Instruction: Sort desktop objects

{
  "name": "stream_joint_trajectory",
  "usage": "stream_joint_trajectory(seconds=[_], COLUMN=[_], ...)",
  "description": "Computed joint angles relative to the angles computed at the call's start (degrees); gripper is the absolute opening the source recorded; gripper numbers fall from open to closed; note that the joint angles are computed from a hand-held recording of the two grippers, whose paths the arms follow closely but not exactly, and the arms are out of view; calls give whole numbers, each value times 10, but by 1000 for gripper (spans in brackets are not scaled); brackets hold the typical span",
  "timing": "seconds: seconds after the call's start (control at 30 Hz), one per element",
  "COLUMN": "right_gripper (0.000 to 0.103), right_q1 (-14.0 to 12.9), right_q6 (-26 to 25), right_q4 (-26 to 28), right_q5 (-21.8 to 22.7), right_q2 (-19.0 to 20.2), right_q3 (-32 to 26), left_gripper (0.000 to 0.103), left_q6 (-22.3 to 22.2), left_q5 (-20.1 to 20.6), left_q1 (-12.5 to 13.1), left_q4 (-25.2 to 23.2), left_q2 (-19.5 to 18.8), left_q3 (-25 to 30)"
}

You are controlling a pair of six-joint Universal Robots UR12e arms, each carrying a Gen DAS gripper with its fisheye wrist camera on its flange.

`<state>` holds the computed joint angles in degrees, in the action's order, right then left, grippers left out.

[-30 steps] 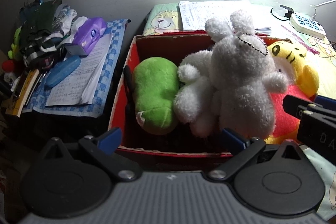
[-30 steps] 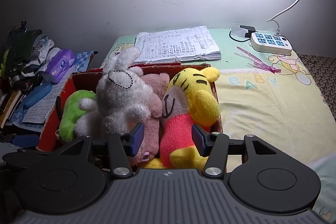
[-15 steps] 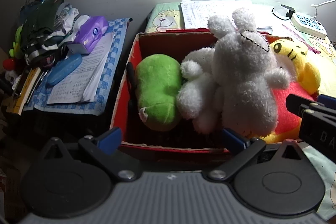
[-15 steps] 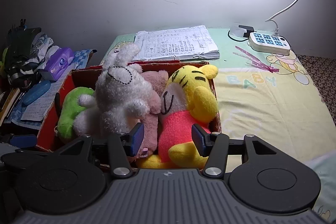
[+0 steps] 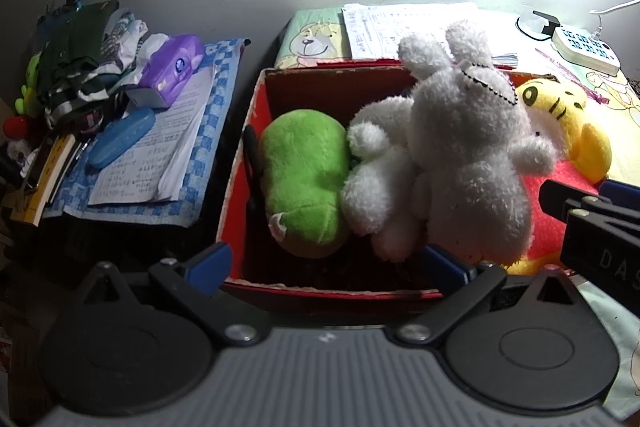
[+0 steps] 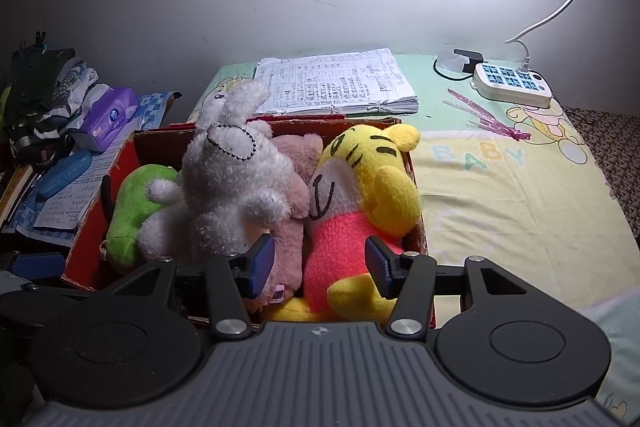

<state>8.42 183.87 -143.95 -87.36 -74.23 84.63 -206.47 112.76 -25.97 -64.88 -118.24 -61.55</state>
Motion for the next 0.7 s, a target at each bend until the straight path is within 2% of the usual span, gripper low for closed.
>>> stream_joint_trajectory(seconds=[0.7], right_gripper=[54], right_q1=[0], right_q6=[12], right_q4=[-1], right_q5=[2], right_q2=[-4], right_q3=[5], left_gripper=[101], left_q6=[17], left_q5=[-27], left_q1=[3], left_q4=[13], left_q2=[7], left_q3=[-12])
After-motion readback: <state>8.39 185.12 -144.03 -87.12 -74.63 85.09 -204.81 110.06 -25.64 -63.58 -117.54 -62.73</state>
